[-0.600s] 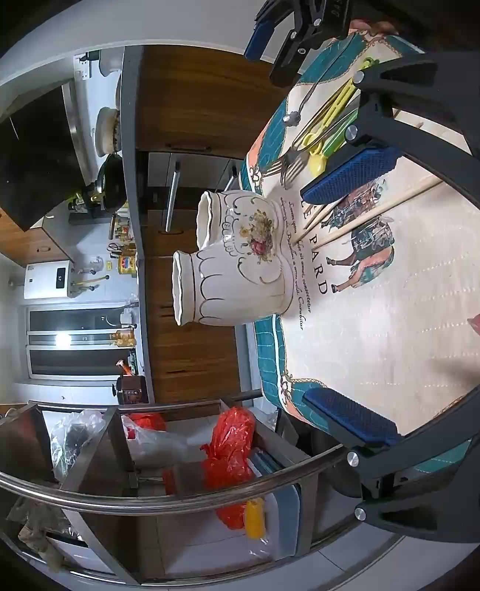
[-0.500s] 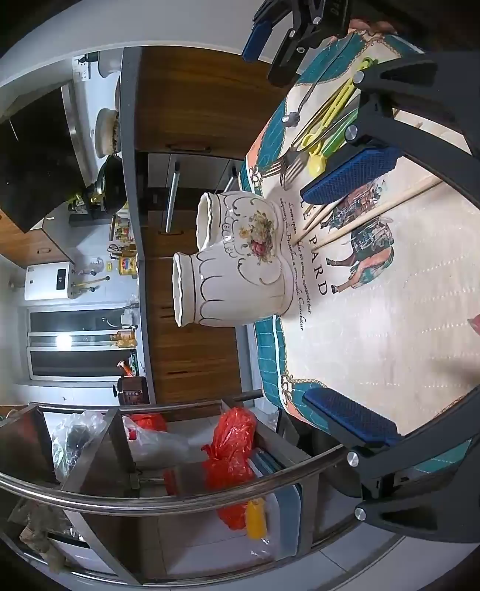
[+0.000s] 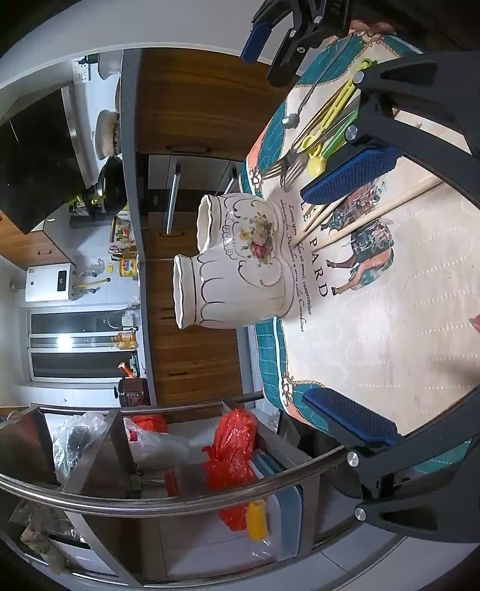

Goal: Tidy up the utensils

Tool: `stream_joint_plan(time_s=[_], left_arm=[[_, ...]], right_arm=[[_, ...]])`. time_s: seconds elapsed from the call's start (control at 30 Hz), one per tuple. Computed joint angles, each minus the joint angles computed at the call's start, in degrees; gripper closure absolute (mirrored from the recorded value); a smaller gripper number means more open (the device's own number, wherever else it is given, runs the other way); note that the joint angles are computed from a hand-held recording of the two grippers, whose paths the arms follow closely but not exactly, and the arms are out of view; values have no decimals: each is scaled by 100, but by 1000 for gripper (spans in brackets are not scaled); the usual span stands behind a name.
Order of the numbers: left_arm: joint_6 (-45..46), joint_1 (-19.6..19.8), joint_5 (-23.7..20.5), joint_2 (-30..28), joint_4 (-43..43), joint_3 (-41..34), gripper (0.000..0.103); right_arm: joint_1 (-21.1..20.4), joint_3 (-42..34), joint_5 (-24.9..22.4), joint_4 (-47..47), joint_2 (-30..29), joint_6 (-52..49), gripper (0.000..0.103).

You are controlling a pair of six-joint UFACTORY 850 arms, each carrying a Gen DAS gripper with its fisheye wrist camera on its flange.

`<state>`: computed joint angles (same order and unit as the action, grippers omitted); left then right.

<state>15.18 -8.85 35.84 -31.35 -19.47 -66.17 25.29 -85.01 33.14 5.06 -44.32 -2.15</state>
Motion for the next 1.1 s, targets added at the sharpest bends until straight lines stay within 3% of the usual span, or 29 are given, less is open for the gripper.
stream_joint_plan(time_s=[1.1], left_arm=[[38,-55,-12,-12,-23,-19,5]], right_arm=[[-25,32,44,-73,18,17,4]])
